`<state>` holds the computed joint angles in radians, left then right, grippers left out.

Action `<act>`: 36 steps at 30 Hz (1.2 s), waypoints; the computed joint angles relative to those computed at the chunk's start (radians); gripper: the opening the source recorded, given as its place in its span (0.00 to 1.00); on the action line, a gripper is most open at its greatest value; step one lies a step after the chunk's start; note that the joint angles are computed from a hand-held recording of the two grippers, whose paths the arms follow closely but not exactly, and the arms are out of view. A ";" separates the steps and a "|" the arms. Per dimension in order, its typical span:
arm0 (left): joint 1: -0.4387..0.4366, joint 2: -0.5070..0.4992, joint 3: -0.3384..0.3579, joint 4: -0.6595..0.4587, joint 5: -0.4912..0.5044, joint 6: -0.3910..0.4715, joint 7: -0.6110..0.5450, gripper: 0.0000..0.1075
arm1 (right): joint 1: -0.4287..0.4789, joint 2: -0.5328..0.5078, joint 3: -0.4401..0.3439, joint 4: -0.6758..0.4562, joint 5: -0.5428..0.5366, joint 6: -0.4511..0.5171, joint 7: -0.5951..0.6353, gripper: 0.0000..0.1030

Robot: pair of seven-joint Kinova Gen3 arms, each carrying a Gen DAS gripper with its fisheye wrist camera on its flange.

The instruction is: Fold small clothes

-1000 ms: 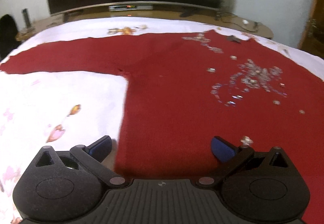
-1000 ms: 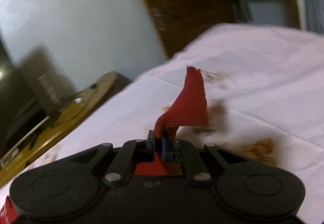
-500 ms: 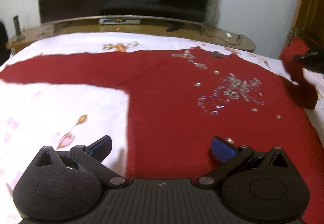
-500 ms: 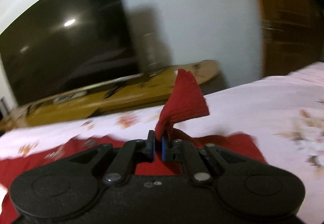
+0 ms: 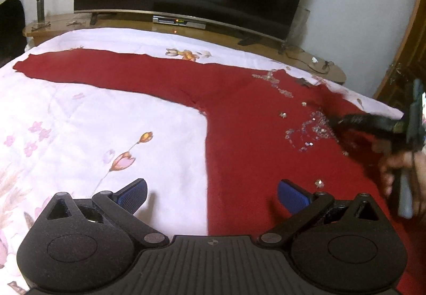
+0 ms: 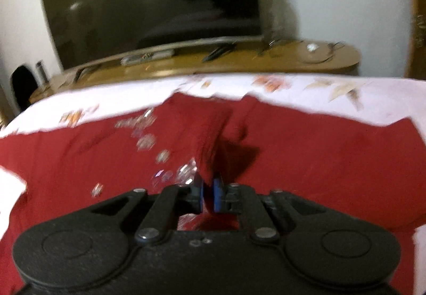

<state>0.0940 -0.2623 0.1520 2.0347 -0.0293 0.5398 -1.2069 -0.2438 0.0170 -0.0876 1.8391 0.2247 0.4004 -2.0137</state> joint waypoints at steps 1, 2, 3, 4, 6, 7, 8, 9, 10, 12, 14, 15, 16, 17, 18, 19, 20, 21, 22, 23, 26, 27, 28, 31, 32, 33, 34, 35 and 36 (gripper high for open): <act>-0.030 0.004 0.019 -0.004 0.041 -0.008 -0.040 0.96 | 0.001 0.004 -0.016 0.009 0.036 -0.002 -0.032 0.26; -0.053 0.012 0.033 -0.011 0.081 -0.022 -0.081 0.96 | 0.021 -0.010 -0.046 0.027 0.077 -0.021 -0.056 0.36; -0.056 0.025 0.033 -0.019 0.122 -0.039 -0.122 0.96 | 0.059 -0.030 -0.091 0.043 0.118 -0.032 -0.085 0.42; -0.041 0.045 0.019 -0.031 0.162 -0.058 -0.161 0.96 | 0.087 -0.059 -0.117 0.071 0.158 -0.060 -0.126 0.51; 0.038 0.097 -0.042 -0.065 0.244 -0.099 -0.233 0.96 | 0.101 -0.122 -0.114 0.120 0.213 -0.091 -0.204 0.52; 0.085 0.130 -0.070 -0.090 0.284 -0.121 -0.274 0.95 | 0.083 -0.154 -0.084 0.137 0.217 -0.082 -0.231 0.52; 0.131 0.162 -0.098 -0.112 0.325 -0.146 -0.315 0.94 | 0.072 -0.179 -0.060 0.151 0.209 -0.075 -0.242 0.52; 0.162 0.198 -0.112 -0.142 0.366 -0.160 -0.355 0.87 | 0.080 -0.200 -0.054 0.163 0.199 -0.067 -0.252 0.52; 0.175 0.241 -0.108 -0.183 0.406 -0.158 -0.390 0.64 | 0.096 -0.223 -0.050 0.170 0.175 -0.054 -0.245 0.52; 0.145 0.329 -0.061 -0.268 0.488 -0.119 -0.460 0.53 | 0.119 -0.272 -0.036 0.189 0.126 -0.026 -0.219 0.52; 0.148 0.402 -0.055 -0.329 0.543 -0.105 -0.498 0.53 | 0.159 -0.322 -0.040 0.212 0.094 -0.005 -0.200 0.52; 0.160 0.434 -0.067 -0.362 0.557 -0.084 -0.492 0.53 | 0.175 -0.330 -0.043 0.222 0.086 -0.009 -0.194 0.52; 0.155 0.459 -0.060 -0.384 0.576 -0.077 -0.480 0.53 | 0.184 -0.340 -0.028 0.222 0.070 -0.001 -0.172 0.52; 0.134 0.479 -0.034 -0.402 0.583 -0.072 -0.463 0.53 | 0.198 -0.361 -0.021 0.232 0.053 0.007 -0.156 0.52; 0.131 0.498 -0.027 -0.420 0.573 -0.061 -0.439 0.53 | 0.207 -0.374 -0.003 0.242 0.035 0.009 -0.135 0.52; 0.146 0.517 -0.037 -0.443 0.547 -0.049 -0.400 0.53 | 0.224 -0.383 0.002 0.254 0.021 0.006 -0.127 0.52; 0.168 0.534 -0.055 -0.463 0.519 -0.035 -0.359 0.52 | 0.235 -0.394 0.014 0.265 0.003 0.006 -0.112 0.52; 0.174 0.548 -0.056 -0.478 0.492 -0.025 -0.318 0.52 | 0.251 -0.399 0.020 0.272 -0.013 0.005 -0.104 0.52; 0.164 0.563 -0.039 -0.488 0.476 -0.020 -0.290 0.38 | 0.266 -0.409 0.029 0.279 -0.031 0.008 -0.097 0.52; 0.166 0.579 -0.039 -0.500 0.470 -0.009 -0.269 0.29 | 0.279 -0.411 0.032 0.285 -0.046 0.005 -0.091 0.52; 0.133 0.607 0.001 -0.493 0.477 -0.042 -0.269 0.03 | 0.300 -0.411 0.054 0.300 -0.088 0.000 -0.068 0.52; 0.109 0.610 0.025 -0.485 0.490 -0.058 -0.279 0.03 | 0.303 -0.405 0.062 0.302 -0.102 -0.004 -0.059 0.52; 0.096 0.611 0.040 -0.486 0.486 -0.063 -0.277 0.03 | 0.305 -0.398 0.070 0.304 -0.116 -0.009 -0.052 0.52; 0.086 0.582 0.049 -0.465 0.478 -0.098 -0.302 0.03 | 0.289 -0.377 0.109 0.298 -0.160 -0.005 -0.014 0.52; 0.069 0.573 0.065 -0.460 0.475 -0.105 -0.308 0.03 | 0.276 -0.367 0.125 0.293 -0.180 -0.004 0.002 0.52; 0.063 0.558 0.063 -0.452 0.484 -0.110 -0.326 0.03 | 0.260 -0.358 0.145 0.289 -0.202 -0.002 0.021 0.52; 0.050 0.546 0.067 -0.447 0.490 -0.112 -0.341 0.03 | 0.249 -0.350 0.157 0.286 -0.222 -0.003 0.037 0.52; 0.028 0.535 0.080 -0.440 0.498 -0.115 -0.357 0.03 | 0.238 -0.342 0.168 0.285 -0.241 -0.008 0.054 0.52; 0.009 0.524 0.086 -0.432 0.511 -0.114 -0.375 0.03 | 0.231 -0.335 0.172 0.282 -0.256 -0.010 0.066 0.52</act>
<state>0.1028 0.2620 0.2381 1.6022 0.4815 0.4260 -1.5819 -0.0124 -0.3177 0.0843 2.1215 -0.0317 0.3904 -1.9475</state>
